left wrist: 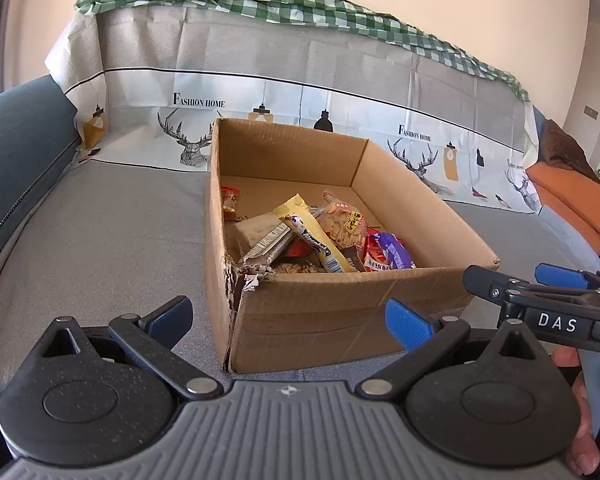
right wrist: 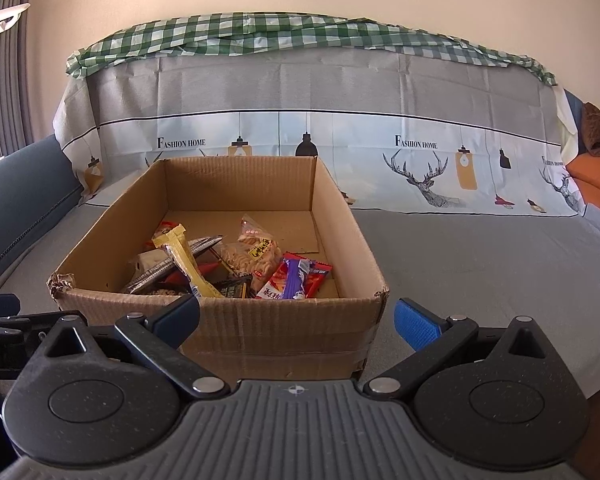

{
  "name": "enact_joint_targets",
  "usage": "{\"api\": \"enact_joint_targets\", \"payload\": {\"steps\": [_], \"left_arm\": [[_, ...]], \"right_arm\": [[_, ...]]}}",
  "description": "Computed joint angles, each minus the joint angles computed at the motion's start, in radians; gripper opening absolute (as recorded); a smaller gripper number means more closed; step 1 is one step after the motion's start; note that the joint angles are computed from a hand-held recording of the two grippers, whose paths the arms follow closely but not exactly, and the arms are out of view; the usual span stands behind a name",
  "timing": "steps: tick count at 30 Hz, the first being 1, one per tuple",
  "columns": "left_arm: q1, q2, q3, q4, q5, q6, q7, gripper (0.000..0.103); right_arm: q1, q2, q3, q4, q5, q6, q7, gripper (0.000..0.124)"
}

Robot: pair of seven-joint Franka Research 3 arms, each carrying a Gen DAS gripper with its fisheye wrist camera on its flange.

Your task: Organize snacks

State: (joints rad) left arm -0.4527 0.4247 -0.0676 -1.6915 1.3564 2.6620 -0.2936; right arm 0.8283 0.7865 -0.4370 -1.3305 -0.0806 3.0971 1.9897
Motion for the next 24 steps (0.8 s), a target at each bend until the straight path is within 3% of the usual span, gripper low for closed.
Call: {"api": "enact_joint_targets", "payload": {"steps": [24], "left_arm": [[-0.003,-0.001,-0.001,0.0,0.065,0.004,-0.037,0.103]], "right_arm": [[0.028,0.004,-0.037,-0.013,0.013,0.024,0.018,0.102]]}}
